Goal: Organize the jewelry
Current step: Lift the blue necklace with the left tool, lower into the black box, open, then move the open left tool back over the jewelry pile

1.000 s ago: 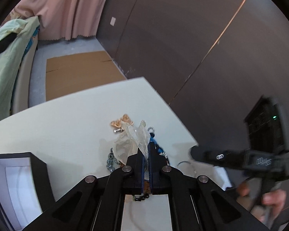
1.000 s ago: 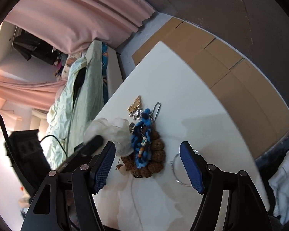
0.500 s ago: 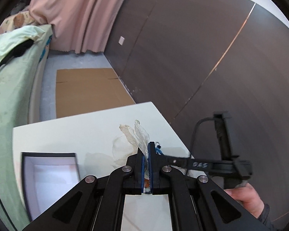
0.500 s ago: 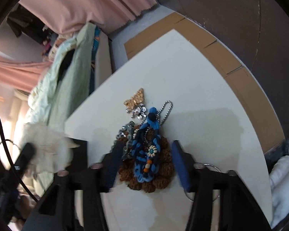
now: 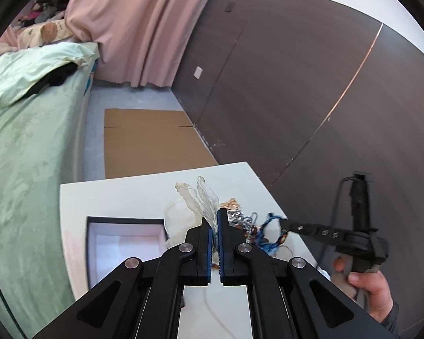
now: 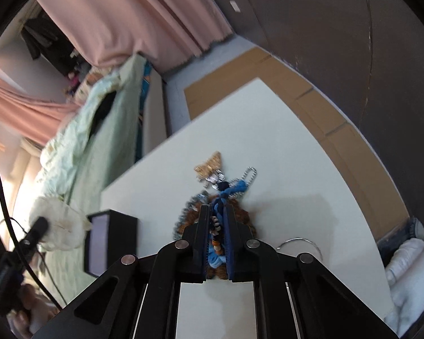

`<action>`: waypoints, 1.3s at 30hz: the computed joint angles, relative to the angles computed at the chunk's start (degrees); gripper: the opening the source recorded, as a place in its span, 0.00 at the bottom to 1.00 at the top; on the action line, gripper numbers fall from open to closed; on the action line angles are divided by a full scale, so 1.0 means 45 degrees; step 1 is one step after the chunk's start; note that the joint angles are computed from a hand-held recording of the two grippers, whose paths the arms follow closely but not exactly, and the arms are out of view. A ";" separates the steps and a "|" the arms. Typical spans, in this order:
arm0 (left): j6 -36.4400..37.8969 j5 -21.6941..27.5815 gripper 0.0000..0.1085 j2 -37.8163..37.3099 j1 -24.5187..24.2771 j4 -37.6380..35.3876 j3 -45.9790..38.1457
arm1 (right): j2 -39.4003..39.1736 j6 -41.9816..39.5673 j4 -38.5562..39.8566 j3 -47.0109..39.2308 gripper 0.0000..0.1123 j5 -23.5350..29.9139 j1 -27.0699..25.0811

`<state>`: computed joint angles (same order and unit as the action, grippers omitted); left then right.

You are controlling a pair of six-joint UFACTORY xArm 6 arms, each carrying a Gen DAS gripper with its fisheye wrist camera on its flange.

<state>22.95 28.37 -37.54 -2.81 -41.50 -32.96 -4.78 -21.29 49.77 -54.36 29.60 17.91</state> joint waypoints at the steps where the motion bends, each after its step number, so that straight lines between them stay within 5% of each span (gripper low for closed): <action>1: -0.0053 0.0067 0.03 -0.0076 0.0117 0.0067 0.0050 | -0.0117 -0.0142 0.0191 0.0056 0.10 -0.0144 0.0107; 6: -0.0570 0.0608 0.03 -0.0429 0.0822 0.0942 0.0245 | -0.0358 -0.1382 0.1792 -0.0054 0.10 -0.0529 0.0660; 9: -0.0545 0.1078 0.11 -0.0401 0.1183 0.1073 0.0250 | -0.0376 -0.1797 0.2353 -0.0173 0.10 -0.0629 0.1044; 10: -0.0641 0.1157 0.25 -0.0399 0.1291 0.1131 0.0285 | -0.0353 -0.1933 0.2535 -0.0241 0.10 -0.0621 0.1170; 11: -0.0666 0.1287 0.51 -0.0476 0.1473 0.1093 0.0349 | -0.0332 -0.2039 0.2666 -0.0315 0.10 -0.0634 0.1324; 13: -0.0501 0.1255 0.86 -0.0735 0.1704 0.0768 0.0519 | -0.0295 -0.2215 0.2820 -0.0490 0.10 -0.0558 0.1623; 31: -0.0618 0.0920 0.88 -0.1197 0.3860 0.0910 0.0810 | 0.1654 -0.2736 0.3435 -0.2816 0.10 0.0610 0.3906; 34: -0.0513 0.1149 0.88 -0.1081 0.4174 0.0664 0.0737 | 0.2143 -0.0893 0.1553 -0.3056 0.27 0.0928 0.3838; 39: -0.0955 0.1137 0.88 -0.0856 0.4042 0.0863 0.0681 | 0.0970 -0.1419 0.2076 -0.1524 0.54 0.0213 0.3313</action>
